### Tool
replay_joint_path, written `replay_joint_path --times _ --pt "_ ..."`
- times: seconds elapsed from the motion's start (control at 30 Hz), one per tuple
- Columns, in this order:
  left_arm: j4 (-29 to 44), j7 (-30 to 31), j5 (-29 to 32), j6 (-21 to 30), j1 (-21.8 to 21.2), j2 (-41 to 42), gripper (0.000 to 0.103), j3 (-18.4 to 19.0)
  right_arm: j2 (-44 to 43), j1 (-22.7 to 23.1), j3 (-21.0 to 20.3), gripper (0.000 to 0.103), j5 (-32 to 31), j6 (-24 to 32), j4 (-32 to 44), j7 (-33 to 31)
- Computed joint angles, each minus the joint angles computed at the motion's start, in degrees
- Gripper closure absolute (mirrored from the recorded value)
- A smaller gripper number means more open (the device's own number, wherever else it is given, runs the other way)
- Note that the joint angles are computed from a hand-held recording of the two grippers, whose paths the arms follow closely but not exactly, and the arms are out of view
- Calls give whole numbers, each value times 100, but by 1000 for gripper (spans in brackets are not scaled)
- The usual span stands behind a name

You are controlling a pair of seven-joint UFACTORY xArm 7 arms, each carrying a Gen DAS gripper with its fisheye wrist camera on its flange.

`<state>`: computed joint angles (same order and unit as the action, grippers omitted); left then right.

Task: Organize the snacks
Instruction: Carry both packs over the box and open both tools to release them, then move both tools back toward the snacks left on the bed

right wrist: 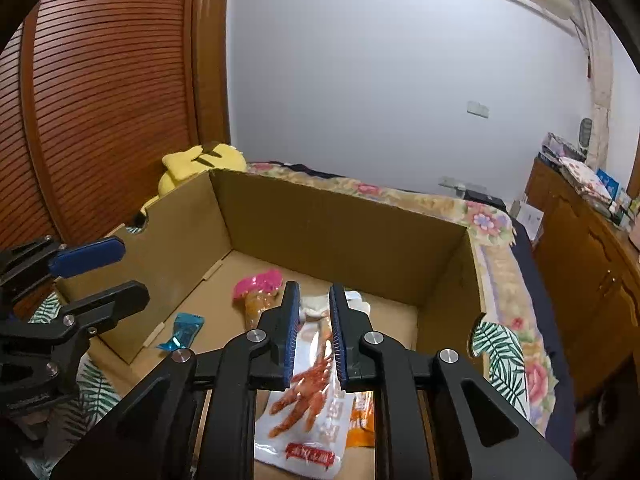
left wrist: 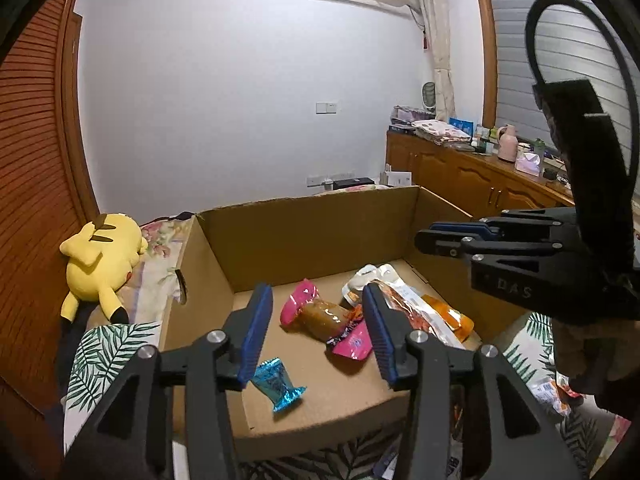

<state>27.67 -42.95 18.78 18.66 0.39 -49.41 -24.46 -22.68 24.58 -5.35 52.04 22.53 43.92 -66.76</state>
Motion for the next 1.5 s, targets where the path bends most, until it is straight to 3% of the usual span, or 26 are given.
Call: replay_joint_path --times 0.3,0.7,1.13,1.4,1.5 --pt "-82 -9 -149 458 -457 -365 56 -39 -1229 -105 -367 88 -91 550 -689 47" --pt "-227 -423 -377 1285 -1258 -921 56 -379 -2943 -922 -961 75 -1425 1440 -1696 715" --pt "-162 -956 -493 1898 -1980 -686 56 -706 -3072 -1859 -1523 60 -2366 1828 -2234 697" --pt "-110 -1241 -471 2027 -2275 -322 56 -763 -2700 -2111 -1649 56 -2263 1665 -2430 509" --pt "-108 -1330 -468 2044 -2388 -174 56 -758 -2516 -2127 -1598 48 -2145 1404 -2461 522"
